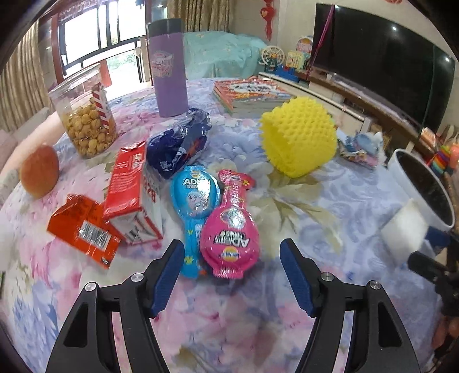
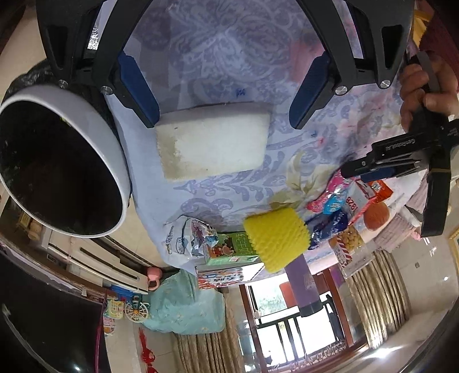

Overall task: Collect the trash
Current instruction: 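Grasp the white foam block with the right tool, then grasp the pink candy toy with the left tool while the right tool carries the foam block to the bin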

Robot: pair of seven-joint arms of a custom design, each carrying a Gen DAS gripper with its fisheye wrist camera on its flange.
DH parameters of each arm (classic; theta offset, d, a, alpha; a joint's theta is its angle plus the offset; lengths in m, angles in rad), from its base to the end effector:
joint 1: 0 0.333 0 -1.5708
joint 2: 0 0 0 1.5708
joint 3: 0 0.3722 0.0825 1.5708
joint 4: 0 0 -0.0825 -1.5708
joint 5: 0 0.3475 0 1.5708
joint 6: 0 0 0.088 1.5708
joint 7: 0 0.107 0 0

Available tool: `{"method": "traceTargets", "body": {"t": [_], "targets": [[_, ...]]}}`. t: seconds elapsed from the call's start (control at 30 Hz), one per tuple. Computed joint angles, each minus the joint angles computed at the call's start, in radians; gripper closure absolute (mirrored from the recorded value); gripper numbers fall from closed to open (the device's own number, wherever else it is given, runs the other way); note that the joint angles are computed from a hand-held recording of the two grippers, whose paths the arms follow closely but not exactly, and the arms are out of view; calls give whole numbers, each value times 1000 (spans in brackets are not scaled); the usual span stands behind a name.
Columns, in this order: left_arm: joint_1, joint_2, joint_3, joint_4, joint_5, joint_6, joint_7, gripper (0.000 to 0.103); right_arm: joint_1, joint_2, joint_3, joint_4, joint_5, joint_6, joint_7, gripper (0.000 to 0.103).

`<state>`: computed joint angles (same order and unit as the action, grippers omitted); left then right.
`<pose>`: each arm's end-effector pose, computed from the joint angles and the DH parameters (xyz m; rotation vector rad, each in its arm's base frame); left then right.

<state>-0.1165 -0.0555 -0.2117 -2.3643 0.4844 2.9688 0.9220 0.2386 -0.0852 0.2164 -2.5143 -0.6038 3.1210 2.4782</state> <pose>0.4666 -0.1944 0.4990 -1.7276 1.9745 -0.7344 0.3954 0.2499 0.4638 -1.8885 1.6198 -0.3897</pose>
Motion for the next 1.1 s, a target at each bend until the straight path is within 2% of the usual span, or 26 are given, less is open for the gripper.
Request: {"method": "traceTargets", "body": {"t": [0.17, 0.23, 0.3, 0.33, 0.4, 0.43, 0.47, 0.53, 0.63, 0.8, 0.9, 1.0, 1.1], "targets": [[-11, 51, 2, 53, 113, -54, -70, 37, 9, 10, -23, 13, 14, -10, -29, 10], [-22, 61, 10, 62, 139, -57, -83, 45, 22, 16, -37, 18, 45, -12, -70, 10], [-31, 65, 18, 65, 143, -50, -78, 63, 33, 25, -47, 24, 69, -16, -112, 10], [-35, 66, 21, 67, 145, -49, -75, 67, 43, 28, -55, 24, 96, -13, -143, 10], [-40, 66, 26, 67, 160, -47, -81, 69, 77, 34, -74, 21, 193, -7, -242, 12], [-41, 65, 28, 65, 165, -42, -83, 69, 80, 35, -73, 21, 206, -6, -257, 13], [-42, 62, 29, 59, 160, -34, -78, 69, 79, 33, -70, 19, 207, -5, -260, 21], [-41, 51, 29, 42, 137, -13, -61, 70, 83, 26, -68, 11, 233, 1, -279, 22], [-41, 25, 27, 1, 29, 33, 24, 71, 120, 9, -87, -17, 338, 28, -349, 23], [-104, -25, 42, -68, -333, 82, 302, 71, 205, -36, -145, -74, 538, 84, -468, 23], [-136, -48, 45, -90, -468, 87, 399, 72, 259, -64, -190, -101, 620, 103, -516, 23], [-192, -69, 63, -106, -605, 87, 500, 74, 266, -90, -198, -123, 662, 111, -538, 23], [-209, -81, 51, -107, -662, 82, 537, 75, 258, -116, -191, -144, 685, 115, -545, 23]]}}
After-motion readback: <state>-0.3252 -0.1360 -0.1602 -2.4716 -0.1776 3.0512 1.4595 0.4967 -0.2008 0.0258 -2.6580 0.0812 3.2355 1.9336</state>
